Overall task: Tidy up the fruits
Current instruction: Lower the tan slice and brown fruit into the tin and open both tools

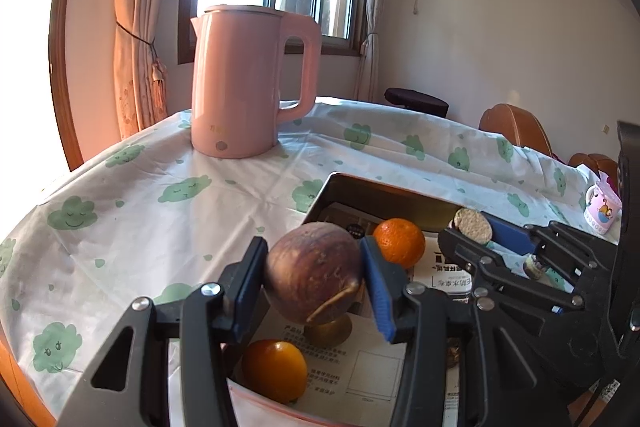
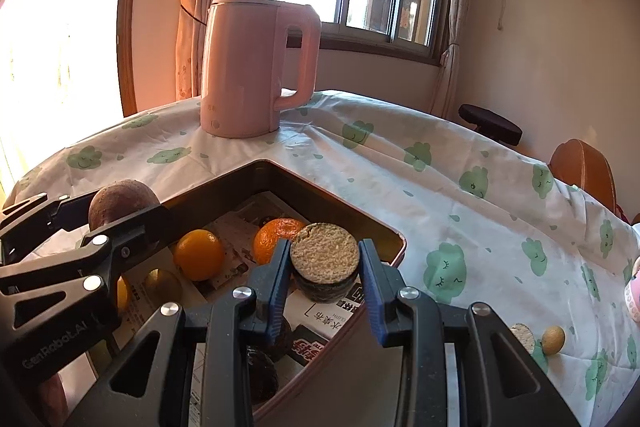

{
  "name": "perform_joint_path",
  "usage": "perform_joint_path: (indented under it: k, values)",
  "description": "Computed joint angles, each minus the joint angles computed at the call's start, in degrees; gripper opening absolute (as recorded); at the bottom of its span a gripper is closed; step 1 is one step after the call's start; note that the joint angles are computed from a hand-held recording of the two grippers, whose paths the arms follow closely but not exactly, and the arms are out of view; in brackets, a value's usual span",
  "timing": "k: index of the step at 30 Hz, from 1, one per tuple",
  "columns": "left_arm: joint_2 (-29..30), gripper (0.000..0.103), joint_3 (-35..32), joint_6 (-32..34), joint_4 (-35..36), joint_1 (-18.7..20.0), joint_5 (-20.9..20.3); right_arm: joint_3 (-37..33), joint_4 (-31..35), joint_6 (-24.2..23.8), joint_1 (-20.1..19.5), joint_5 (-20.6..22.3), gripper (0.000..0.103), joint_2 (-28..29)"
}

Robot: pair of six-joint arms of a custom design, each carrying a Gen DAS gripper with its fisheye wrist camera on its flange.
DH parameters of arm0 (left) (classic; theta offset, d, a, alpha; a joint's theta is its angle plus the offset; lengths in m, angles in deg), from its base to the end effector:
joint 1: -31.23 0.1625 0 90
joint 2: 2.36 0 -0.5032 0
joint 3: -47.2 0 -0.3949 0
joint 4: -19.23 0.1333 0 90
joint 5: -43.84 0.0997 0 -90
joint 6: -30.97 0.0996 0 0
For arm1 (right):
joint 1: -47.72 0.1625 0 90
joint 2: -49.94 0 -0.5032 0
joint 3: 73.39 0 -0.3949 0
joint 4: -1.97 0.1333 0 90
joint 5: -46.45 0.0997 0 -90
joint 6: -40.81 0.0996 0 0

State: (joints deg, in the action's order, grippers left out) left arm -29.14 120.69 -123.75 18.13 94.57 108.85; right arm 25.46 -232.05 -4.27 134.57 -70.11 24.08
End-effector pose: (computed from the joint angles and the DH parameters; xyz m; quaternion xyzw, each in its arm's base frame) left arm -0.1627 -0.7149 -0.0325 0.3224 0.8485 -0.3712 0.1959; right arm 0.0510 -0.6888 0.0697 0.1588 -0.7875 0.4396 0.4017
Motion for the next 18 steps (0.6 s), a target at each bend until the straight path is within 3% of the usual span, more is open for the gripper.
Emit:
perform_joint_path:
  k: [3,5,9,11,18]
  values:
    - [-0.41,0.055,0.75,0.02,-1.25,0.04,-0.01,-0.19,0.79,0.32,0.02,-0.50,0.038,-0.02]
    - [-0.68,0.065,1.51,0.45,-2.41,-0.11,-0.28,-0.17,0.51,0.28,0.06,-0.60,0.042,0.03]
    - [-1.09,0.069,2.25,0.36,-3.11,-0.15,0.26,0.12,-0.42,0.50,0.01,-0.16,0.050,0.01]
    - [-1.42,0.076,2.61,-0.13,-3.28,-0.09,1.11,0.44,-0.72,0.95,-0.08,0.01,0.052,-0.16]
    - [-2.91,0.085,5.17,-0.34,-5.63,-0.67,3.39,5.48,-7.14,-1.10,-1.15,-0.40,0.061,-2.62]
